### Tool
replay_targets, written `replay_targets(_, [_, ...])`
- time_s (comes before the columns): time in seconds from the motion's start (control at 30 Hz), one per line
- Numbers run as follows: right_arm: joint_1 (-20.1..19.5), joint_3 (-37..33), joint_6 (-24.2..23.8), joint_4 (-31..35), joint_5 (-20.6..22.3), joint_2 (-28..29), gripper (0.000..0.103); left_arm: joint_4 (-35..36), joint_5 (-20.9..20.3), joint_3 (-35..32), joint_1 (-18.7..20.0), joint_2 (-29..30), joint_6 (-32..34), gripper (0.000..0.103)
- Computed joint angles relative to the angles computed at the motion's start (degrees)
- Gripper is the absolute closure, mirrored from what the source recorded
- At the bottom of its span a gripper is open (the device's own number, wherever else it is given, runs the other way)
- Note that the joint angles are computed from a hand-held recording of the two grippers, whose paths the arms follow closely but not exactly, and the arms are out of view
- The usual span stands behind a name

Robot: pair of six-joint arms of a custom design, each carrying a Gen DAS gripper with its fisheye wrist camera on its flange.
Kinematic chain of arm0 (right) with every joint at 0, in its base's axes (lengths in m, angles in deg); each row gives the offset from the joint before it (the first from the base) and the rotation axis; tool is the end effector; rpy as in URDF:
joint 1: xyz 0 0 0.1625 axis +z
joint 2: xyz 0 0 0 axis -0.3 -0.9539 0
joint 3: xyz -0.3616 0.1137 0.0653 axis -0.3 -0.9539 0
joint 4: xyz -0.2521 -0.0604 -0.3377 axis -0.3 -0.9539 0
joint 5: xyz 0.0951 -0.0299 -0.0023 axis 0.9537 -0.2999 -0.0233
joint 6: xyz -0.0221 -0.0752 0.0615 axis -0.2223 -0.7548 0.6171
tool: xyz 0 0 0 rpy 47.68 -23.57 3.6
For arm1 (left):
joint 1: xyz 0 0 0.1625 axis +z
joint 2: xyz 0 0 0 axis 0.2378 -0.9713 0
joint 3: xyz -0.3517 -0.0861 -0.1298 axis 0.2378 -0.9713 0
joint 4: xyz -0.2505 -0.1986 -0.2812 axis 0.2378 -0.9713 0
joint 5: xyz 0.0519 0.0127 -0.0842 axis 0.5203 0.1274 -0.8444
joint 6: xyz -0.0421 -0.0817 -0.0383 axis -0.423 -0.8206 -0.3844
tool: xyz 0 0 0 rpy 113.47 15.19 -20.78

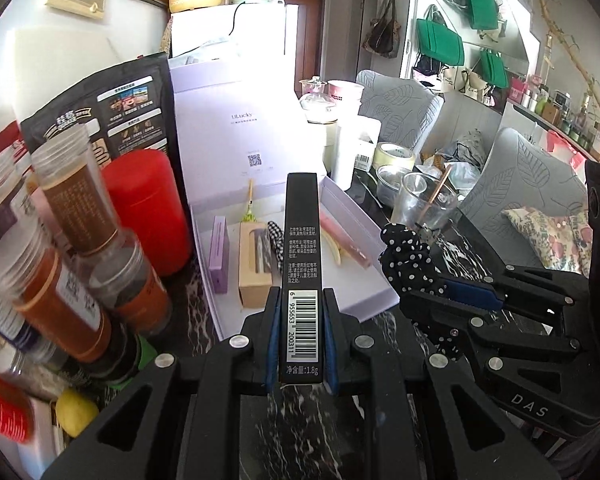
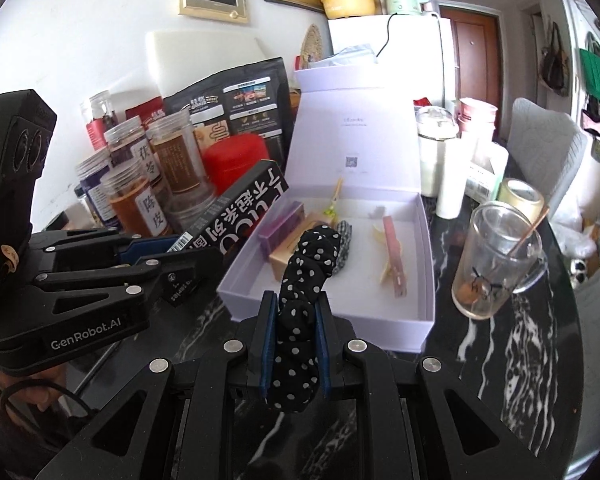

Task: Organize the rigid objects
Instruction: 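Carry the black tube and polka-dot scrunchie over the lavender box with both tools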

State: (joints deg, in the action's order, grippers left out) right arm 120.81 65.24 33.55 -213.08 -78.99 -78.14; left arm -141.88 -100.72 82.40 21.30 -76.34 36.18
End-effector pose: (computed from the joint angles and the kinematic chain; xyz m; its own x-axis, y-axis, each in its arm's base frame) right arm 0.1868 -0.4068 0.2805 -0.7963 -0.1607 0.5832 -0.5297 0.6510 -0.5438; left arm -0.3708 -0.4931 0.1173 -0.6351 0.5507 -0.5416 0.7523 0.6001 -0.2720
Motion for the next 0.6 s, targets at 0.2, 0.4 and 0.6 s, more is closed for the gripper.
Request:
replay_targets(0.2, [-1.19,-3.43,-0.97,0.71,0.06,2.15,0.085,0.44,-0.75,-4.76,1.75,3.61,1.65,0.085])
replay_targets(0.4, [-2.38,-6.76,-2.45,0.92,0.42,4.24,0.085,1.23,-1.63,-9.77,3.24,7.28,3.65,0.085])
replay_targets(0.6, [-3.43,-10.04,-3.81,1.34,0.28,6.49,0.085,1.76,-2.54,-13.75,4.52,10.09,4.90,0.085])
